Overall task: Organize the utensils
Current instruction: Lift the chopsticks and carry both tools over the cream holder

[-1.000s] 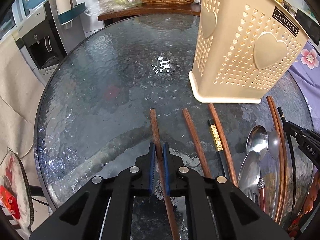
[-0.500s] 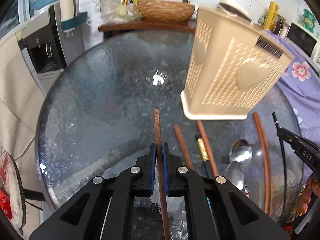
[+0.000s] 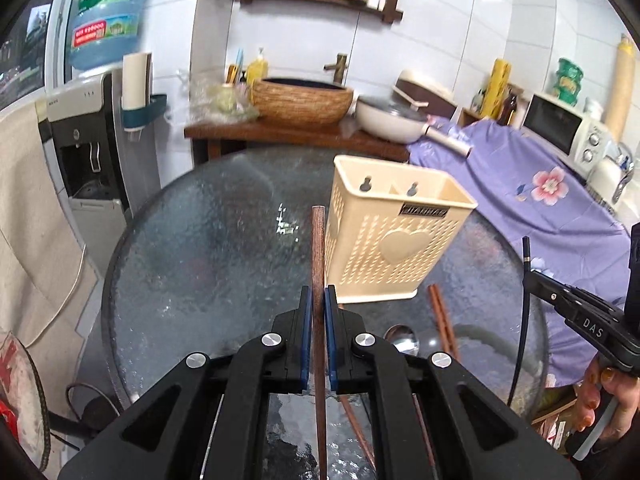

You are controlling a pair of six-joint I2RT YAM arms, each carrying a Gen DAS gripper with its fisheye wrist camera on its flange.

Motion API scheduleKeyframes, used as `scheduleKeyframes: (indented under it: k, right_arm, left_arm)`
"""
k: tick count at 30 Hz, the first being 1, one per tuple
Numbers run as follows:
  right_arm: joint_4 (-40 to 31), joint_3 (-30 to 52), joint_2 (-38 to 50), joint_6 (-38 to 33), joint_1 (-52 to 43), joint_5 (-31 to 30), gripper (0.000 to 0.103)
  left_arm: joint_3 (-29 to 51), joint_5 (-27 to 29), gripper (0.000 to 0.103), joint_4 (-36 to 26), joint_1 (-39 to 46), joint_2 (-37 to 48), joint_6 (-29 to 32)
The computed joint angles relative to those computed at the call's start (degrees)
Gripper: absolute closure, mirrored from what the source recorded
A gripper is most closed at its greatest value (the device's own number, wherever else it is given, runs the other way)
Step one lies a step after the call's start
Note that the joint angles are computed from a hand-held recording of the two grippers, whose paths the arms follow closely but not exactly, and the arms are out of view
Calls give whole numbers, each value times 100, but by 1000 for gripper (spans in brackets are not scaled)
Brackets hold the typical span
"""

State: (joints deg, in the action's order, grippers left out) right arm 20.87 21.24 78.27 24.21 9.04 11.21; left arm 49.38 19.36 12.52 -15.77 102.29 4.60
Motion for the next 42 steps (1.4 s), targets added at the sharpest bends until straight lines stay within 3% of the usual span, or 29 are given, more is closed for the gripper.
scheduleKeyframes:
  k: [14, 25, 34, 42]
  right_arm:
    - [-1055, -352, -1868, -67, 628, 330, 95]
    - [-1732, 8, -2542, -175, 1114, 786, 95]
    - [-2149, 1240, -2221, -662, 933, 681, 95]
    - [-2201, 3078, -1259, -1101, 466, 684, 95]
  left_arm:
    - [-679, 387, 97, 262, 199, -801, 147]
    - [-667, 676, 97, 101, 263, -1257, 129]
    - [33, 1035, 97, -569, 170, -1787, -4]
    - [1226, 470, 97, -484, -250, -1549, -603]
